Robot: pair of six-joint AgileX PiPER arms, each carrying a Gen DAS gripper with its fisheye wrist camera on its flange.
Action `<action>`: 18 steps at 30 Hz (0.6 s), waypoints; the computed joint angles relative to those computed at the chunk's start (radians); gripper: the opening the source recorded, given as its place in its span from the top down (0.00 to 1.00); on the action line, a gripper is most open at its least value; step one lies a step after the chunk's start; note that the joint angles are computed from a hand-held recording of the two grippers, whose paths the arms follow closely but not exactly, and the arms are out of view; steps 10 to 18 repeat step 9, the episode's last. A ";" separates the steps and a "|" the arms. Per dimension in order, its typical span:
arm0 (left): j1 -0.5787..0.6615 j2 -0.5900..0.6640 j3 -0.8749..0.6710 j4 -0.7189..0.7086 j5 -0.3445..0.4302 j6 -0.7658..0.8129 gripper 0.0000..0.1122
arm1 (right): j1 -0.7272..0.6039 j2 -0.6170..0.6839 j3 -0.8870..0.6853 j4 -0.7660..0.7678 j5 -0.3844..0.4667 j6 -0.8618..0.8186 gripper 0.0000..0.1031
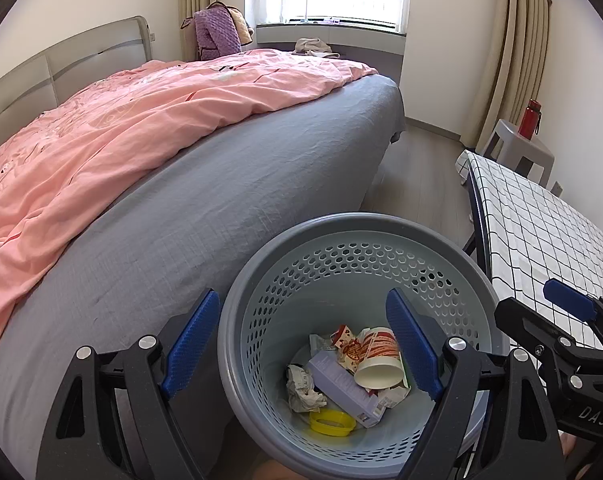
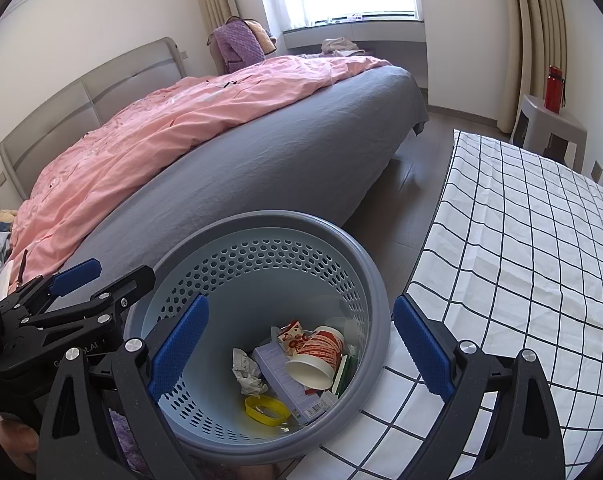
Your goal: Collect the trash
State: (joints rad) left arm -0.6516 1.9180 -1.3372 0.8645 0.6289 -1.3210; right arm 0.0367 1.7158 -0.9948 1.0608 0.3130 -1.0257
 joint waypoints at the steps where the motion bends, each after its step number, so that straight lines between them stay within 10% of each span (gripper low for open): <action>1: 0.000 0.001 -0.002 -0.001 0.001 0.001 0.27 | 0.000 0.000 0.000 0.001 0.000 -0.001 0.11; 18: 0.001 0.001 -0.002 0.002 0.004 -0.003 0.27 | 0.001 0.000 0.001 0.002 -0.002 -0.001 0.11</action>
